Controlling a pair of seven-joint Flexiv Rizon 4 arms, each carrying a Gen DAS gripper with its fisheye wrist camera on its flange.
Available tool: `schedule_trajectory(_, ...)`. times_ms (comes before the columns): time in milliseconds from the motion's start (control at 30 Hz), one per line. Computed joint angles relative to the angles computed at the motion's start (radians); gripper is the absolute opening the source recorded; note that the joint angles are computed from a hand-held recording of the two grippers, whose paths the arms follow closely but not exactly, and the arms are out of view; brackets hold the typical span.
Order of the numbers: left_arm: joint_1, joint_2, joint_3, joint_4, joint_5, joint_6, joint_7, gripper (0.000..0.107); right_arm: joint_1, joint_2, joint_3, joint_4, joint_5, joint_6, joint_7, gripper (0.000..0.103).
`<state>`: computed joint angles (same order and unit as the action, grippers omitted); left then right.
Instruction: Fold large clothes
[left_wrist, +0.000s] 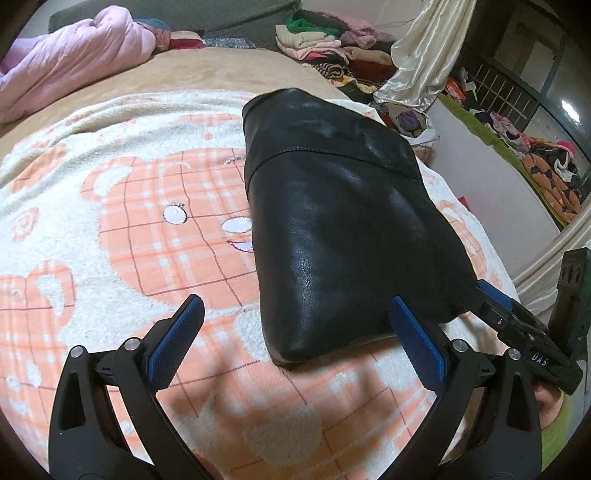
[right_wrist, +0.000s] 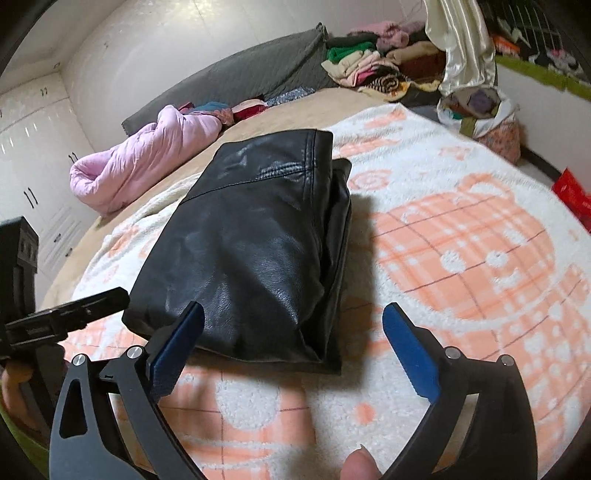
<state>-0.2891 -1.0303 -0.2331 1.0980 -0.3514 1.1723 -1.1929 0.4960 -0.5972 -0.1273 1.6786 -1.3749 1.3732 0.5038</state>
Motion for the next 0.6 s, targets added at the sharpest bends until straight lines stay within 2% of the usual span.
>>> schedule_trajectory(100, 0.006, 0.020, -0.009, 0.036, 0.003, 0.030, 0.013, 0.094, 0.009, 0.017, -0.003, 0.012, -0.038, -0.029, 0.021, 0.098)
schedule_trajectory(600, 0.042, 0.098, -0.074, 0.201, -0.009, 0.172, 0.078, 0.094, 0.007, 0.081, 0.086, 0.050, -0.107, -0.183, 0.019, 0.098)
